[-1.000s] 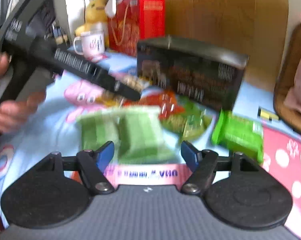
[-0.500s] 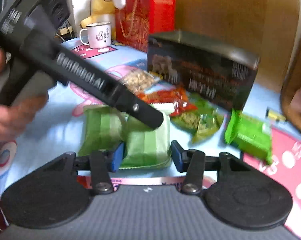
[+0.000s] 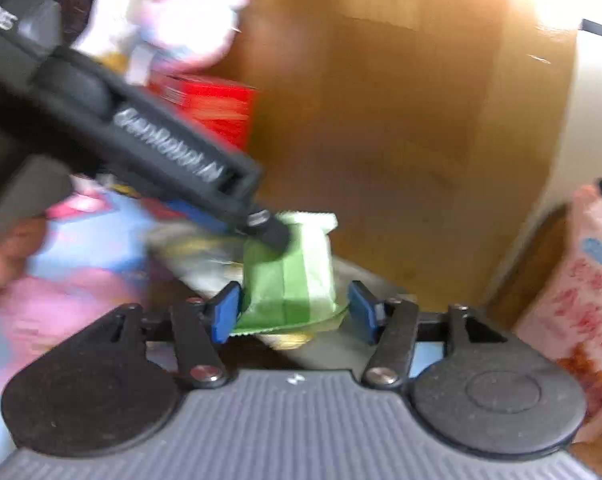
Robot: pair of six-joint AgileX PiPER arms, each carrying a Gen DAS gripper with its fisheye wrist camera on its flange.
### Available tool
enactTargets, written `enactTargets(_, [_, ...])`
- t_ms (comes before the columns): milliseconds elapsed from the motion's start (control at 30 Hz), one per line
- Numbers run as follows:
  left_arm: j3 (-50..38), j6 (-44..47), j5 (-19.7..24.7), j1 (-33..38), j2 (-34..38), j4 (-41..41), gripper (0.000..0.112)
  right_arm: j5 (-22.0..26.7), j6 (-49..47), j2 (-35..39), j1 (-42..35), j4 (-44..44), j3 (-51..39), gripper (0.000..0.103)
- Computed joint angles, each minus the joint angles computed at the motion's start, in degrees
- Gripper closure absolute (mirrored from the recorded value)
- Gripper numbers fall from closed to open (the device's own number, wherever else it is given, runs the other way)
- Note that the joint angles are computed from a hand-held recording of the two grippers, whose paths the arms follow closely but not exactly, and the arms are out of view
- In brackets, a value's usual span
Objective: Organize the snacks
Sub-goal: 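Drop the green pastry packet into the tin from the left tool, then grasp the clear peanut bag with yellow label using the left tool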
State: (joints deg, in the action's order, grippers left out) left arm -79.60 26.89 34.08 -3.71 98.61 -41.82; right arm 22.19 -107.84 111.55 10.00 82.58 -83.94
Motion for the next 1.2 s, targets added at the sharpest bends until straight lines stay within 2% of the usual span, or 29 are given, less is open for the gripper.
enactTargets(33, [0.40, -0.08, 0.66, 0.25, 0.43, -0.12, 0.061, -2.29, 0.92, 0.88, 0.01, -0.36, -0.71, 0.041])
enactTargets(67, [2.02, 2.14, 0.70, 0.68, -0.17, -2.52, 0.061, -2.29, 2.88, 1.09, -0.93, -0.35, -0.58, 0.041])
enactTargets(133, [7.39, 11.27, 1.06, 3.12, -2.82, -10.16, 0.061, 3.61, 4.08, -0.07, -5.07, 2.61, 2.15, 0.042])
enactTargets(200, [13.77, 21.17, 0.08, 5.61, -6.80, -18.04, 0.061, 10.06, 1.31, -2.38, -10.06, 7.21, 7.79, 0.042])
enactTargets(267, [18.48, 25.07, -0.15, 7.52, -11.42, -20.24, 0.059, 14.37, -0.51, -4.58, -14.20, 8.94, 13.49, 0.042])
enactTargets(333, [21.49, 29.08, 5.62, 11.91, -13.67, -23.54, 0.059, 17.87, -1.85, -7.26, -17.70, 11.28, 20.39, 0.041])
enactTargets(400, [24.02, 30.96, 8.51, 14.77, -15.68, -23.92, 0.059, 22.80, 0.71, -8.12, -20.99, 9.61, 24.32, 0.041])
enactTargets(533, [31.67, 33.80, 10.07, 18.58, -20.29, -21.41, 0.059, 29.74, -0.79, -11.74, -25.07, 9.59, 34.17, 0.041])
enactTargets(667, [36.90, 36.82, 14.47, 23.60, -23.09, -20.65, 0.059, 35.51, 2.40, -13.94, -25.83, 5.11, 36.12, 0.042])
enactTargets(733, [38.50, 37.62, 15.07, 24.44, -24.14, -20.29, 0.059, 36.90, 2.09, -15.25, -23.18, 2.45, 36.00, 0.042])
enactTargets(800, [39.45, 37.33, 14.37, 23.92, -24.13, -19.51, 0.059, 34.66, 1.01, -16.89, -18.56, 0.53, 36.51, 0.042])
enactTargets(1000, [40.39, 37.59, 11.69, 20.37, -22.51, -18.78, 0.059, 16.60, -1.97, -20.96, -2.55, -1.97, 39.14, 0.042])
enactTargets(1067, [40.77, 38.54, 9.41, 18.49, -22.26, -19.75, 0.059, 11.85, -6.75, -21.28, 0.52, 0.88, 40.57, 0.041])
enactTargets(1133, [40.76, 38.07, 8.87, 17.40, -22.28, -19.72, 0.062, 11.79, -6.95, -20.85, 0.38, 1.10, 40.16, 0.045])
enactTargets(1167, [40.75, 38.56, 10.14, 17.73, -21.90, -20.23, 0.069, 12.21, -6.17, -20.66, -0.24, 1.15, 39.87, 0.053])
enactTargets(1200, [40.76, 38.96, 12.21, 18.27, -21.31, -20.86, 0.068, 13.15, -6.14, -20.27, -1.32, 1.11, 39.59, 0.059])
